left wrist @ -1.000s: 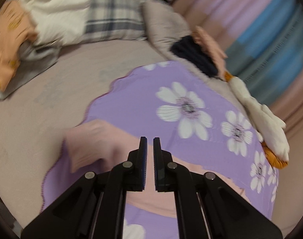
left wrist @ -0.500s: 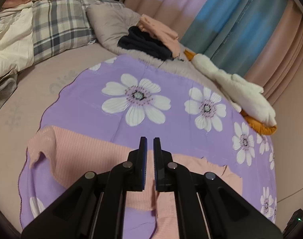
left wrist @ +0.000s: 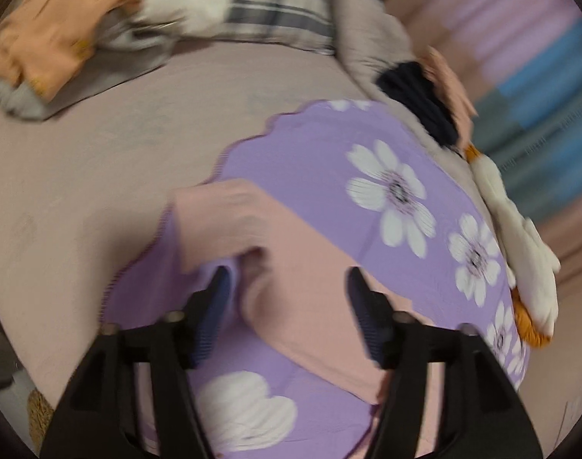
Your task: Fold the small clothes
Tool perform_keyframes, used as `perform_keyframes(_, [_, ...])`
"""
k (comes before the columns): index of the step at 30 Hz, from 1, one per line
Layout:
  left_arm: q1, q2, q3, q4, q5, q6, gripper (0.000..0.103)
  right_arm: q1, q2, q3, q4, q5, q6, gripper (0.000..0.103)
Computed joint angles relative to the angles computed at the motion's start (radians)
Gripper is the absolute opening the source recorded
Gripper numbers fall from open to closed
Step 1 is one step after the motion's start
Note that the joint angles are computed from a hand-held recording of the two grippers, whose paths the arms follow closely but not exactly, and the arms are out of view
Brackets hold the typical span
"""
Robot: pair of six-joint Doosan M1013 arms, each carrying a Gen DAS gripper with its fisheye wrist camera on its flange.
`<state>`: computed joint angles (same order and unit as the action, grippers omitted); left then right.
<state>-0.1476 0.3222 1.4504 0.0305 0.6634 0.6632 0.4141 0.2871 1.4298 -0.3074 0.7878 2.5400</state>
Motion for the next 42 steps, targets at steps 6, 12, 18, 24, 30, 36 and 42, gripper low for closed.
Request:
perform_keyframes(6, [0.044, 0.018, 0.013, -0.163, -0.032, 0.063, 0.076, 0.003, 0.012, -0.014, 0.010, 0.013, -0.025, 0.077])
perform_keyframes(12, [0.065, 0.050, 0.007, -0.222, -0.076, 0.027, 0.064, 0.002, 0.018, -0.019, 0.011, 0.029, -0.026, 0.077])
perform_keyframes(18, [0.064, 0.056, 0.010, -0.262, -0.085, 0.071, 0.036, 0.000, 0.021, -0.021, 0.008, 0.044, -0.015, 0.077])
perform_keyframes(24, [0.056, 0.070, -0.010, -0.205, -0.051, 0.054, 0.000, -0.001, 0.018, -0.014, 0.028, 0.033, -0.036, 0.077])
perform_keyframes(30, [0.047, 0.046, -0.001, -0.140, -0.036, 0.006, 0.004, -0.005, 0.015, -0.009, 0.032, 0.036, -0.030, 0.077])
perform_keyframes(36, [0.065, -0.012, 0.069, -0.136, -0.030, -0.067, 0.055, -0.006, 0.010, 0.001, 0.028, 0.018, -0.019, 0.077])
perform_keyframes(42, [0.078, -0.010, 0.101, -0.359, -0.042, 0.053, 0.058, -0.005, 0.019, -0.006, 0.059, 0.012, -0.046, 0.077])
